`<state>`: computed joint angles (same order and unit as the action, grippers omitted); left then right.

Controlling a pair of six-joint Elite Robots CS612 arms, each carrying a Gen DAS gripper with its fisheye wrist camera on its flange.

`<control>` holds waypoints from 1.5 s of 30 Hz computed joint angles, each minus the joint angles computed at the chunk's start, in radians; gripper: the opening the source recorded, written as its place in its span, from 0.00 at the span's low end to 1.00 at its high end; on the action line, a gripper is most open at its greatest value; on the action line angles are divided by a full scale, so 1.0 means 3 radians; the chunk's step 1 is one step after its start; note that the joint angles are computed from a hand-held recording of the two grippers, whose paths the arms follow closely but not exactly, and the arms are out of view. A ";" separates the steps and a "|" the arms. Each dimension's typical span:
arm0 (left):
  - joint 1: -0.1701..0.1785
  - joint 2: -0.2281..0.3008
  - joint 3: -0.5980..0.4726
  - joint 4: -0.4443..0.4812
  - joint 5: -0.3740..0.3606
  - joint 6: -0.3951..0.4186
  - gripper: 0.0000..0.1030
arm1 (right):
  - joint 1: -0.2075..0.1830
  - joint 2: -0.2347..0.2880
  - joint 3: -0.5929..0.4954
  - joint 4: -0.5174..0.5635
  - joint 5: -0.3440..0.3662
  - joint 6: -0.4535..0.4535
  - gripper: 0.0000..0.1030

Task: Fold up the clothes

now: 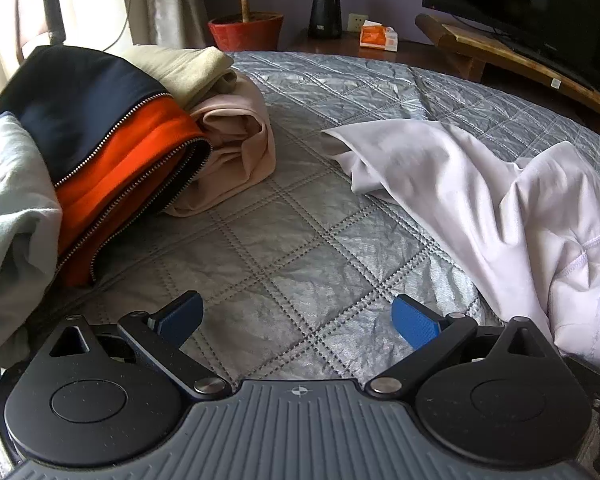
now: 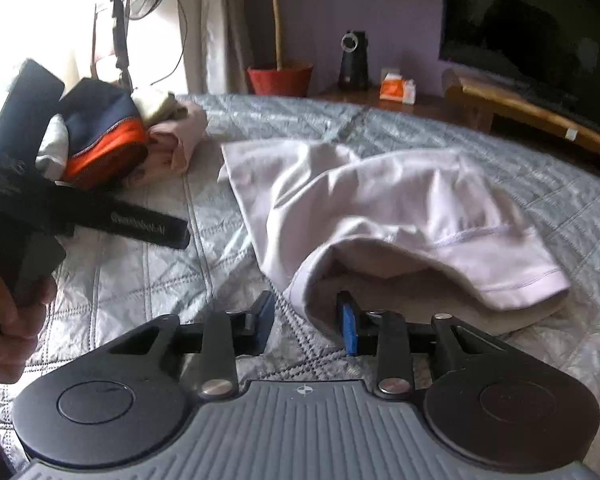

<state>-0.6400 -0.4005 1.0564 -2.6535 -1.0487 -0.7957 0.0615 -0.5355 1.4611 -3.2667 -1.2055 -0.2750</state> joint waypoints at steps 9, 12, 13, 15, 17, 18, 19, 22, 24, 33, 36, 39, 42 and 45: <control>-0.0002 -0.0035 0.0053 0.0021 0.0054 -0.0076 0.99 | -0.0121 -0.0134 0.0092 -0.0391 0.0527 0.0555 0.06; -0.0008 -0.0055 0.0084 0.0030 0.0094 -0.0108 0.99 | -0.0167 -0.0229 0.0111 -0.0532 0.0768 0.0790 0.06; -0.0010 -0.0063 0.0100 0.0021 0.0101 -0.0112 0.99 | -0.0182 -0.0274 0.0132 -0.0591 0.0840 0.0825 0.06; -0.0016 -0.0085 0.0142 -0.0011 0.0126 -0.0107 0.98 | -0.0210 -0.0347 0.0168 -0.0788 0.0978 0.1011 0.06; -0.0023 -0.0111 0.0192 -0.0056 0.0150 -0.0098 0.98 | -0.0247 -0.0413 0.0192 -0.0963 0.1174 0.1250 0.06; -0.0026 -0.0127 0.0222 -0.0082 0.0163 -0.0102 0.98 | -0.0262 -0.0453 0.0212 -0.1037 0.1212 0.1312 0.06; -0.0030 -0.0144 0.0254 -0.0109 0.0180 -0.0115 0.98 | -0.0285 -0.0480 0.0224 -0.1149 0.1327 0.1468 0.06; -0.0041 -0.0195 0.0347 -0.0187 0.0229 -0.0153 0.98 | -0.0343 -0.0580 0.0260 -0.1442 0.1541 0.1723 0.06; -0.0048 -0.0229 0.0411 -0.0253 0.0256 -0.0190 0.98 | -0.0380 -0.0632 0.0296 -0.1662 0.1570 0.1968 0.06; -0.0070 -0.0305 0.0539 -0.0387 0.0253 -0.0260 0.98 | -0.0419 -0.0684 0.0534 -0.1035 0.0078 0.1595 0.07; -0.0062 -0.0303 0.0533 -0.0375 0.0228 -0.0285 0.99 | -0.0354 -0.0563 0.0418 -0.0377 -0.0969 0.1139 0.07; -0.0053 -0.0295 0.0524 -0.0381 0.0237 -0.0280 0.99 | -0.0237 -0.0450 0.0466 -0.0630 -0.1696 0.0797 0.13; -0.0039 -0.0282 0.0495 -0.0334 0.0226 -0.0316 0.99 | -0.0153 -0.0357 0.0542 -0.1034 -0.1868 0.0503 0.28; -0.0034 -0.0274 0.0483 -0.0338 0.0198 -0.0323 0.99 | -0.0051 -0.0276 0.0518 -0.1128 -0.1895 0.0070 0.59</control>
<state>-0.6501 -0.4827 1.2014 -2.7550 -0.9893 -0.8925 0.0461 -0.6182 1.6165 -3.6051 -1.7739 -0.2539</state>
